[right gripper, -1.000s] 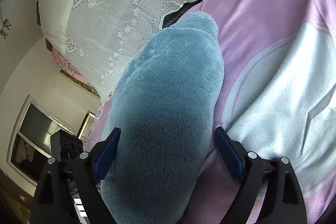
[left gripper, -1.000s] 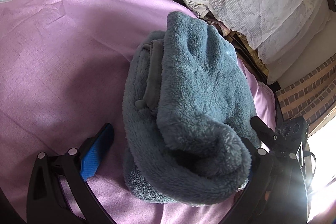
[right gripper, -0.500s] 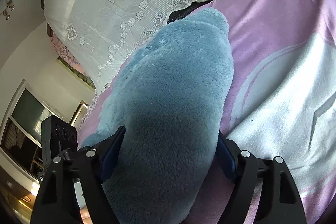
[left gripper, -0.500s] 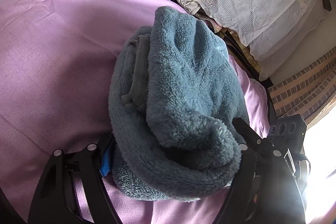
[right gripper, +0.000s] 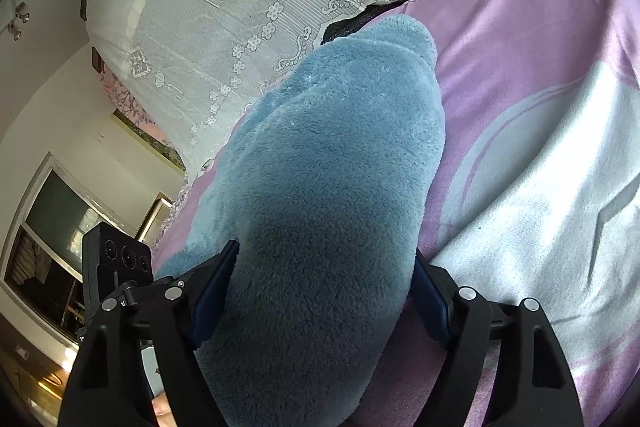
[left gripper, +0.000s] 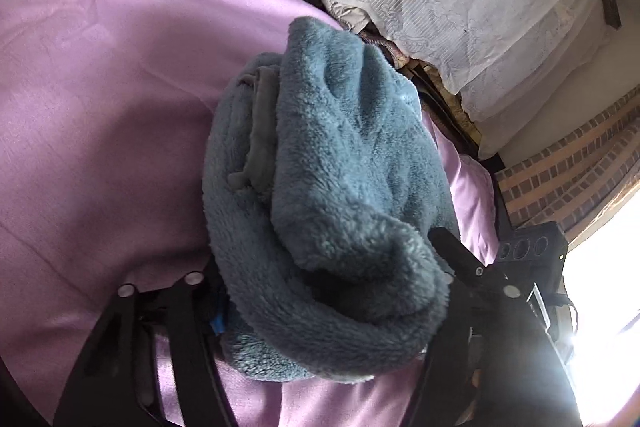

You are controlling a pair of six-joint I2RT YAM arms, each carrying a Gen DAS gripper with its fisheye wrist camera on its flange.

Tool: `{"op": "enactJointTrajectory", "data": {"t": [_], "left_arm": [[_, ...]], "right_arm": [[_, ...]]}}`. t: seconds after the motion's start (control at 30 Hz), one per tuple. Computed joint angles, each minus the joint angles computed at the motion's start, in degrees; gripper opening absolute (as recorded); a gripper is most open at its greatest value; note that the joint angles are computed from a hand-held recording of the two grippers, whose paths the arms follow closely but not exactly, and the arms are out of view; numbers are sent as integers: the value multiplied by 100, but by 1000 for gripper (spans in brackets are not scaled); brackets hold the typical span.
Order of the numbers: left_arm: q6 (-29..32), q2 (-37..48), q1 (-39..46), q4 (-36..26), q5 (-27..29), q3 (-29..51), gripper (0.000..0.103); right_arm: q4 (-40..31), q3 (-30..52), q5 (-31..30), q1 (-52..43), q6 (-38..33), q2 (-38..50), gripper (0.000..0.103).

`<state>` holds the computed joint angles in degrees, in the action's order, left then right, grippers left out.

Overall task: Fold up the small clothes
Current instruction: 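Lift the folded bundle with both grippers and carry it across the bed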

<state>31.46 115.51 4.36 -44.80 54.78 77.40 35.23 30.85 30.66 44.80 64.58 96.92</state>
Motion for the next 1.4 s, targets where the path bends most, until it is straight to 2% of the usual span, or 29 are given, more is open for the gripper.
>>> {"op": "enactJointTrajectory", "data": {"t": [0.17, 0.37, 0.6, 1.0, 1.17, 1.27, 1.4], "left_arm": [[-86, -590, -6, 725, -152, -622, 49], [-10, -1010, 98, 1124, -207, -1035, 48], [-47, -1979, 89, 1997, -696, -1970, 48], [344, -3017, 544, 2181, -918, -2770, 48], [859, -3556, 1280, 1835, -579, -2968, 48], [1395, -3505, 1986, 1125, -177, -2649, 48], [2427, -3026, 3027, -6, 199, -1780, 48]], "right_arm": [[-286, 141, 399, 231, -158, -55, 72], [-700, 322, 900, 544, -416, -142, 71], [-1221, 466, 1236, 825, -261, -225, 71], [-1828, 921, 1660, 1390, 6, -125, 71], [-1895, 1324, 1755, 1739, -45, 9, 71], [-2051, 1862, 1813, 1945, -308, 215, 71], [-2155, 2989, 1563, 2100, -870, 780, 70]]}}
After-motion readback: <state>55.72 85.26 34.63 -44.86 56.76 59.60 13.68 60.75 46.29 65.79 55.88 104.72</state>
